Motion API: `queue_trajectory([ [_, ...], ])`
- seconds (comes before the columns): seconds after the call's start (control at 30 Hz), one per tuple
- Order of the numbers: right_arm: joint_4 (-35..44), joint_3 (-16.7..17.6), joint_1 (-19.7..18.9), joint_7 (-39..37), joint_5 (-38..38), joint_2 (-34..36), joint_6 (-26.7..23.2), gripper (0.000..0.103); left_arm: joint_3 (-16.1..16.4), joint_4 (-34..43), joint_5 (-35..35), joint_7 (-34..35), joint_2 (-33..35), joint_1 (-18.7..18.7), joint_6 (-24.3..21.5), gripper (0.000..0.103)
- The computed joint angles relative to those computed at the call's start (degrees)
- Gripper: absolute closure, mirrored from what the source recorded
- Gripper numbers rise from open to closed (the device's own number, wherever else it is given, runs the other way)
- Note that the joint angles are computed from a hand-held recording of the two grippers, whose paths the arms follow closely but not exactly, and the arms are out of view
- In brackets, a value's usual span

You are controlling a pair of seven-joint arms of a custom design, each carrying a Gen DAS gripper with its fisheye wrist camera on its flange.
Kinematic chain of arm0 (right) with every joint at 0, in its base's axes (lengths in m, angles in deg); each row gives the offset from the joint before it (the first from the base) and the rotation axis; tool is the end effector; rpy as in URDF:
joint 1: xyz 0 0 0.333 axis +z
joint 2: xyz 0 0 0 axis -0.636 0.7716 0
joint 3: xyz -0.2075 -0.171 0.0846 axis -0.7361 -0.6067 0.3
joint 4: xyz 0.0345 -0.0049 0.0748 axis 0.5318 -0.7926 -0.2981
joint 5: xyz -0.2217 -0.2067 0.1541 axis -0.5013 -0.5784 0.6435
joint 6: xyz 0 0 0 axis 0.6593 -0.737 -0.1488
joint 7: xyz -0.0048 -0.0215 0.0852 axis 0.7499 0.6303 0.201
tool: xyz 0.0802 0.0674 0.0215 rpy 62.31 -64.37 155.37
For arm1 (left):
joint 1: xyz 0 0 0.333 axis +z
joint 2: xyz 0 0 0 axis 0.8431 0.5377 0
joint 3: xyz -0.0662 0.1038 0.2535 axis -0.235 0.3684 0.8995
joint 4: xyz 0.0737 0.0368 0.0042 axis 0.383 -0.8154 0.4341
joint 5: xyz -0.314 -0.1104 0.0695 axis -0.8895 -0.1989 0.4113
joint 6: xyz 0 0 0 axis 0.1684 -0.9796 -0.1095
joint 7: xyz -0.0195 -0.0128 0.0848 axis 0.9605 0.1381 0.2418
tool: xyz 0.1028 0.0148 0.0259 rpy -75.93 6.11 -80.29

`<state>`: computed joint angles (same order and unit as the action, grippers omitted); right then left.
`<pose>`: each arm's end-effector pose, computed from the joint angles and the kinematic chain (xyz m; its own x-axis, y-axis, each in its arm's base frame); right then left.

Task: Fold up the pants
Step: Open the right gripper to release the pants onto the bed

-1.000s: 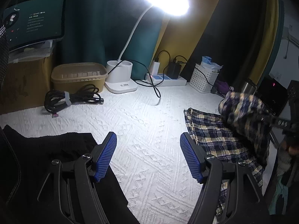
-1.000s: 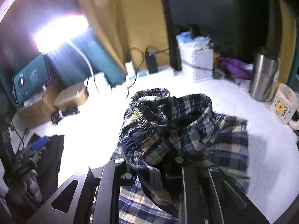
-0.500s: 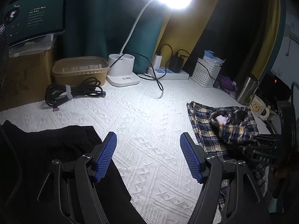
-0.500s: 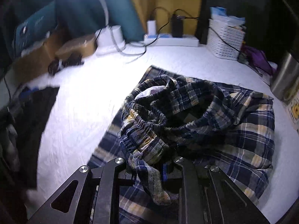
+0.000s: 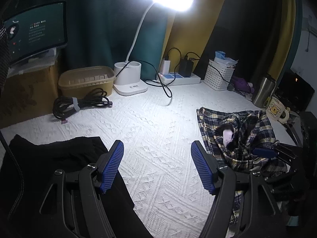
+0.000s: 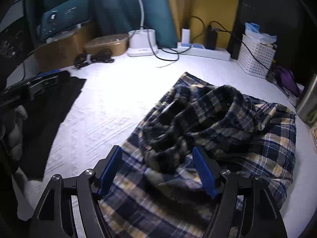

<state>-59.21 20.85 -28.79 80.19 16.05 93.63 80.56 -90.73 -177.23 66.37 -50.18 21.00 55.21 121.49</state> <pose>0.6290 0.1530 0.5149 0.6693 -0.7380 -0.0855 -0.6230 -0.4949 -0.6058 0.5184 -0.1142 0.5551 0.1967 -0.9678 0.1568 -0.6026 -0.2455 -0.7594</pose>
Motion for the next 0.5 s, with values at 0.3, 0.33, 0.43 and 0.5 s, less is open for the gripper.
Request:
queue_trajectory([
  [0.3, -2.01, 0.11, -4.29, -4.89, 8.64, -2.86, 0.22, 0.028, -1.88, 6.05, 3.74, -2.08, 1.54, -1.54, -7.37, 0.033],
  [0.33, -2.25, -0.15, -4.87, -5.14, 9.42, -3.06, 0.61, 0.028, -2.10, 7.15, 3.90, -1.75, 2.26, -1.97, -7.93, 0.033],
  [0.43, -3.08, -0.86, -6.19, -5.23, 10.80, -3.64, 1.52, 0.028, -2.75, 10.68, 3.73, 0.07, 4.93, -3.48, -8.87, 0.033],
  [0.5, -3.70, -1.35, -7.10, -5.24, 11.55, -3.96, 2.39, 0.028, -3.18, 13.44, 3.11, 1.82, 7.24, -4.61, -9.46, 0.033],
])
